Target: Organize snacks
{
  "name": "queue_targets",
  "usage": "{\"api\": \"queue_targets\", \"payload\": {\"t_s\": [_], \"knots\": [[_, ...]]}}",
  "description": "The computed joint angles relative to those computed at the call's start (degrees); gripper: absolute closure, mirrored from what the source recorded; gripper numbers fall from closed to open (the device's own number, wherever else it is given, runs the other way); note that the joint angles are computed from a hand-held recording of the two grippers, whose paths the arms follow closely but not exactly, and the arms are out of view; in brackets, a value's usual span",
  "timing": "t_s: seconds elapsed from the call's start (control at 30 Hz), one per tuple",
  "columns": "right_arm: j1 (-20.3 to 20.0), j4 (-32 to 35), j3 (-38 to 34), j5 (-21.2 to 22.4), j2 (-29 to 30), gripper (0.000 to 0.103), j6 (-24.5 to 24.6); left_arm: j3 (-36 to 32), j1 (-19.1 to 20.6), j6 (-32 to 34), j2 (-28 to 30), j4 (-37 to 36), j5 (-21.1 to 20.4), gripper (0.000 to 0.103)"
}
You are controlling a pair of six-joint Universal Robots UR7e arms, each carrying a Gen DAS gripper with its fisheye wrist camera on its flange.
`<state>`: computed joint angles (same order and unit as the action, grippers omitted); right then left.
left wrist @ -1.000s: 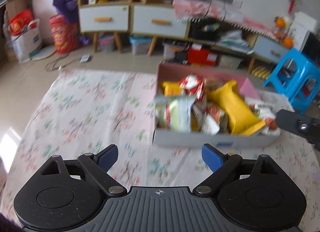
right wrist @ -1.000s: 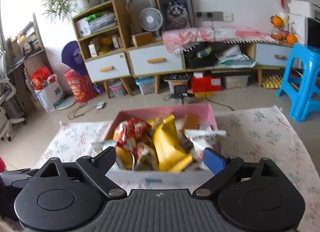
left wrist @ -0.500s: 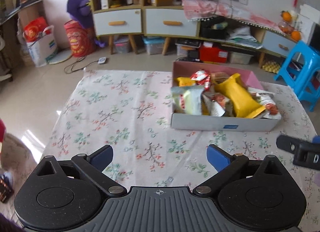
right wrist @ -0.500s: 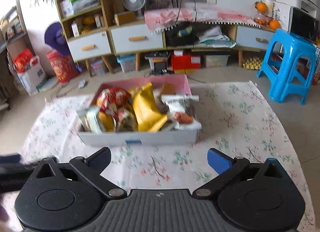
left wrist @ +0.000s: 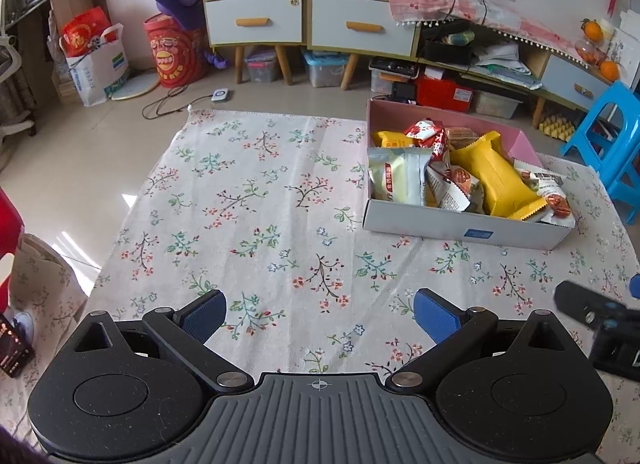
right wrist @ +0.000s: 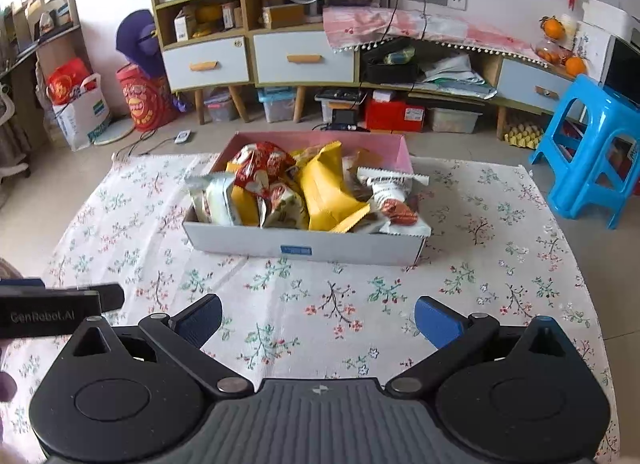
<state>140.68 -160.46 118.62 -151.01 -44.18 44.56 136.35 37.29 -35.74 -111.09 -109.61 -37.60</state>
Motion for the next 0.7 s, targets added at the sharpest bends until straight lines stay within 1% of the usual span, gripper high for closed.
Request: {"api": "queue_targets", "payload": {"t_s": [0.17, 0.27, 0.7], "knots": [[0.3, 1.4, 0.2, -1.7, -0.5, 0.009, 3.2, -0.3, -0.5, -2.1, -0.5, 2.7, 1.0, 0.002], [0.4, 2.8, 0.2, -2.3, -0.6, 0.009, 5.0, -0.4, -0.9, -2.3, -0.6, 3.6, 1.2, 0.002], [0.5, 3.7, -0.2, -2.1, -0.3, 0.009, 5.0, -0.4, -1.4, -1.8, -0.7, 3.8, 1.2, 0.002]]}}
